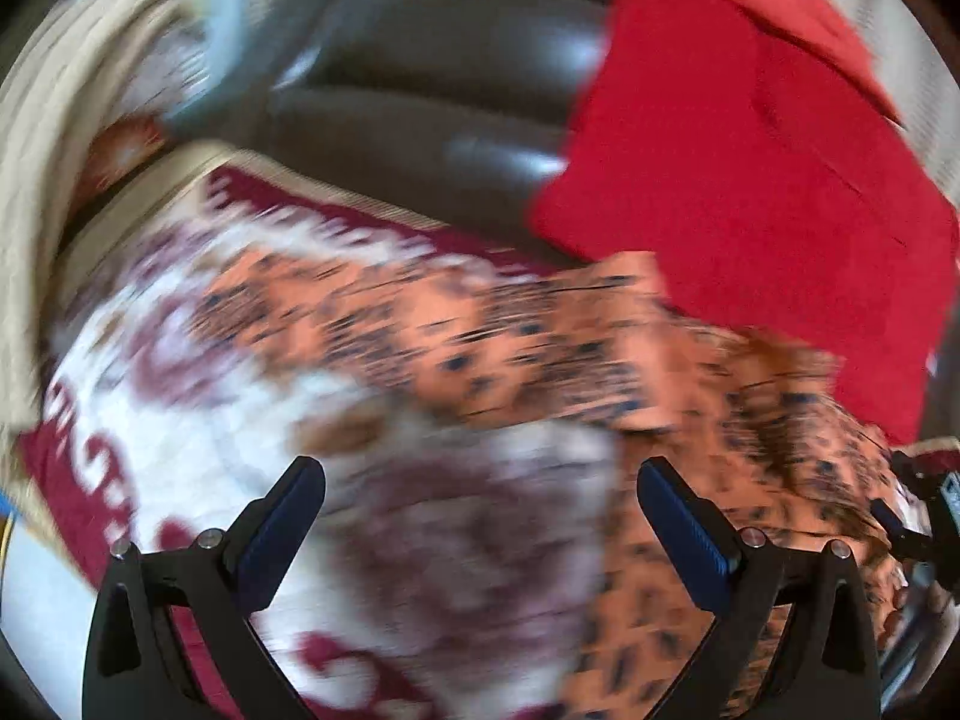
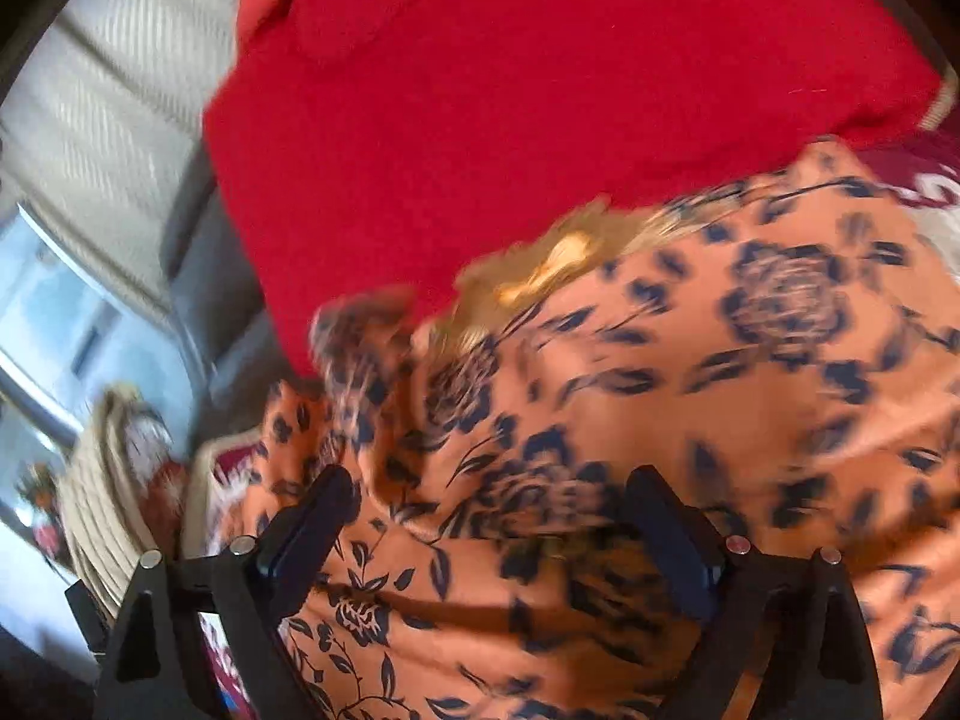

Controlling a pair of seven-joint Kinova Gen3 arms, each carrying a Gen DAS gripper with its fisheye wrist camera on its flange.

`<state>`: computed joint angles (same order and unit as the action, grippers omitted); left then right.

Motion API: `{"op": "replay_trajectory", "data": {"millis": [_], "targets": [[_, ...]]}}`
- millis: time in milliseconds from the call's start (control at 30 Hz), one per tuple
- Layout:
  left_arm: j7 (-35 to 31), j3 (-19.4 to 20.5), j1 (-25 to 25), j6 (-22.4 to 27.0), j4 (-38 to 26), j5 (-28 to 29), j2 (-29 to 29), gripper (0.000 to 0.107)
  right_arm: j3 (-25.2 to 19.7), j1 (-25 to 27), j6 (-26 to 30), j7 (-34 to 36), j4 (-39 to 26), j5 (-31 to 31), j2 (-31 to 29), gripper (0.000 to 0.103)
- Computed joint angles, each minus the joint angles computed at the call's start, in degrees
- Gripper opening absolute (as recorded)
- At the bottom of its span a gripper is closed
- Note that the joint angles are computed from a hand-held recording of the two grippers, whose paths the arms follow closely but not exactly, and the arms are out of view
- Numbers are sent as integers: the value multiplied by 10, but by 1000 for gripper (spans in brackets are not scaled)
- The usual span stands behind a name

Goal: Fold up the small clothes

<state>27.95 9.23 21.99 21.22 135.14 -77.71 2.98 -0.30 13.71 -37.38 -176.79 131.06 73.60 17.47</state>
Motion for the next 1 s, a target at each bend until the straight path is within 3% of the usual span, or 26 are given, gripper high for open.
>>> {"op": "replay_trajectory", "data": {"millis": [167,333,400,467,500,567,600,633,667,767,833,1000], "targets": [[-117,125,-45,-7,-109,40,61,103,35,69,-54,46,17,-5,7,95],[-233,257,-110,92,-233,131,188,103,42,123,-109,67,26,7,58,95],[-270,280,-135,108,-263,177,225,103,39,145,-126,80,30,19,72,95],[-313,264,-130,121,-289,224,250,100,46,157,-159,124,42,7,91,95],[-336,265,-136,125,-302,246,266,94,43,161,-165,144,47,-3,95,95],[-381,282,-162,146,-326,293,304,66,38,159,-163,162,50,-15,95,95],[-398,278,-166,147,-331,316,311,38,36,161,-165,164,50,-16,95,95],[-405,264,-162,141,-330,330,308,18,34,163,-168,170,52,-19,99,95],[-406,240,-147,126,-321,335,295,10,32,166,-170,167,50,-17,102,95],[-357,160,-90,60,-268,293,223,9,36,178,-165,121,39,30,90,95],[-337,107,-43,49,-251,270,193,8,45,182,-171,89,33,57,75,95],[-410,24,8,24,-240,342,236,10,66,189,-205,46,7,73,38,95]]}}
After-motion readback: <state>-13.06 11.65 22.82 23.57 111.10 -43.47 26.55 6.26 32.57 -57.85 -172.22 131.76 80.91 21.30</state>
